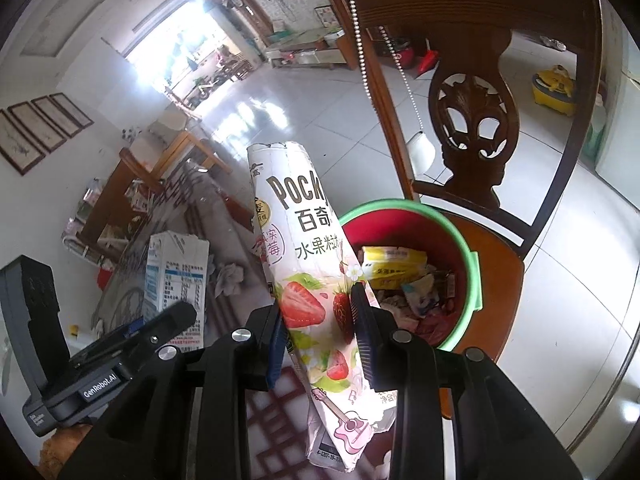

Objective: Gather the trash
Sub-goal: 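Lift the milk carton and Pocky bag and carry them over the red bin, then open both grippers over the red bin to drop carton and bag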

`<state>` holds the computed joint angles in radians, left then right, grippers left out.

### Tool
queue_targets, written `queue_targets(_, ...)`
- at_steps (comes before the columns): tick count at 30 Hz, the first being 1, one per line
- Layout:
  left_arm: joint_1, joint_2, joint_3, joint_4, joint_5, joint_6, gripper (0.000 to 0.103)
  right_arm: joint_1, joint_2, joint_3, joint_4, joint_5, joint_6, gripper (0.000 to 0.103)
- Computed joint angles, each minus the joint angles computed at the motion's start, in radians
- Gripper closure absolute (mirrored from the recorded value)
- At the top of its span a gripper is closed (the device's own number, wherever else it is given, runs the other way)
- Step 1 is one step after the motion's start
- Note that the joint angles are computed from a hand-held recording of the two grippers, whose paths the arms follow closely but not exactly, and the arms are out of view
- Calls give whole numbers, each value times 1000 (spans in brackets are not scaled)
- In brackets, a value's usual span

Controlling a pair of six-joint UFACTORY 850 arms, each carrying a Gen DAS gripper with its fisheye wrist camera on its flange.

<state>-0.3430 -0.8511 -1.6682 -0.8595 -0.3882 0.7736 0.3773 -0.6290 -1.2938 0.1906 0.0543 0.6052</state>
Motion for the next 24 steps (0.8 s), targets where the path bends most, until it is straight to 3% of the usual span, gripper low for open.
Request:
queue_targets(11,-22,-122,-179,143,-94,-158,50,-41,-33,-41,-552,-8,546,74)
queue_targets(24,-39,-205,-300,216,-162,-220,50,-58,-55,-69,-718,-22,720,74)
